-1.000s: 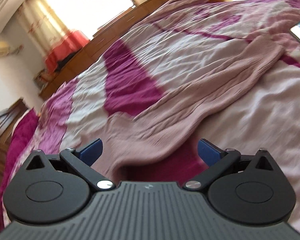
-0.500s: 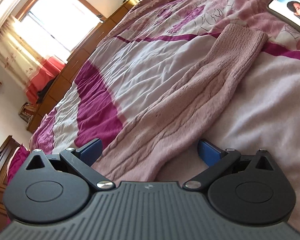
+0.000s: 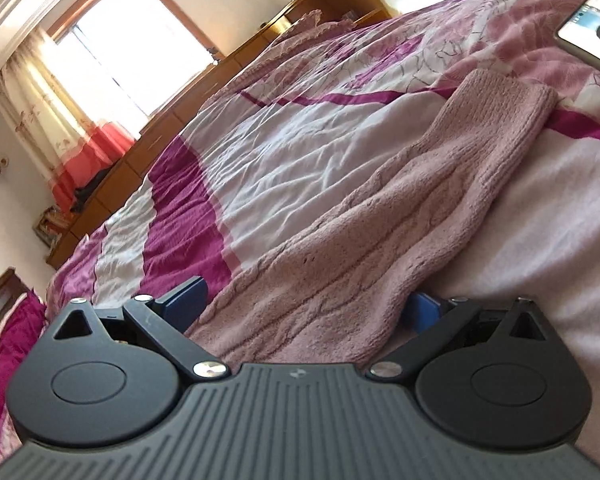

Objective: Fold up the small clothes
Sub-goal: 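Move the right tool to a cardigan sleeve cuff and close on it, then lift the sleeve with the right tool, lay it across the cardigan body, open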

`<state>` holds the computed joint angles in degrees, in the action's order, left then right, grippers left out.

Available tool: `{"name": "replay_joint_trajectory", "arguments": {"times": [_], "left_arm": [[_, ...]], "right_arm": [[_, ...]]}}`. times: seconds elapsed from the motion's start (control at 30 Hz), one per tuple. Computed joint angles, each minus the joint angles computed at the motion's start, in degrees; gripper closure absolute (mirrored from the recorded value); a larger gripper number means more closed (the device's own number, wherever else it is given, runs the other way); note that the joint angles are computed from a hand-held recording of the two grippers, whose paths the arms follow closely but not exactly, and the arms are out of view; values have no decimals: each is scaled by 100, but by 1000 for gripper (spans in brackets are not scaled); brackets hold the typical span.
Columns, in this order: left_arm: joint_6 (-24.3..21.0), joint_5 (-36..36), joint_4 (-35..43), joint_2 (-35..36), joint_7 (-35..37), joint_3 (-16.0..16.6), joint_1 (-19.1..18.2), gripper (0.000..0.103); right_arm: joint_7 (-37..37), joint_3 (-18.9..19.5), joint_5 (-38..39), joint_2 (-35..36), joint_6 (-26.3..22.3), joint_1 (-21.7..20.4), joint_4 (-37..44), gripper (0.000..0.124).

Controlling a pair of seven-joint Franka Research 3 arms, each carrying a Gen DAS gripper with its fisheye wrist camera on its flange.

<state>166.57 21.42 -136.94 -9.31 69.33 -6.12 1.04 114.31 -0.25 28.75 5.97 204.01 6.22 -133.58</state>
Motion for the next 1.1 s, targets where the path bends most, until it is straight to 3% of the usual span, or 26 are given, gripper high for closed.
{"name": "replay_joint_trajectory", "arguments": {"times": [0.17, 0.23, 0.33, 0.57, 0.8, 1.1], "left_arm": [[-14, -64, 18, 13, 70, 15, -19, 0], [-5, -59, 20, 17, 75, 12, -13, 0], [21, -59, 11, 20, 80, 11, -10, 0], [-70, -212, 47, 13, 186, 49, -63, 0], [-82, -636, 29, -80, 474, 135, -147, 0], [-68, -572, 44, -311, 464, 114, 7, 0]], "right_arm": [[-531, -125, 822, 41, -37, 196, 138, 67], [-98, -44, 506, -1, -55, 6, 39, 91], [263, -16, 281, -75, 26, -101, -93, 113], [736, -36, -407, -451, 491, -168, -351, 117], [-106, 16, 34, -1002, 725, 38, -392, 117], [-1830, 484, 1189, -1257, 396, 302, 64, 117]]}}
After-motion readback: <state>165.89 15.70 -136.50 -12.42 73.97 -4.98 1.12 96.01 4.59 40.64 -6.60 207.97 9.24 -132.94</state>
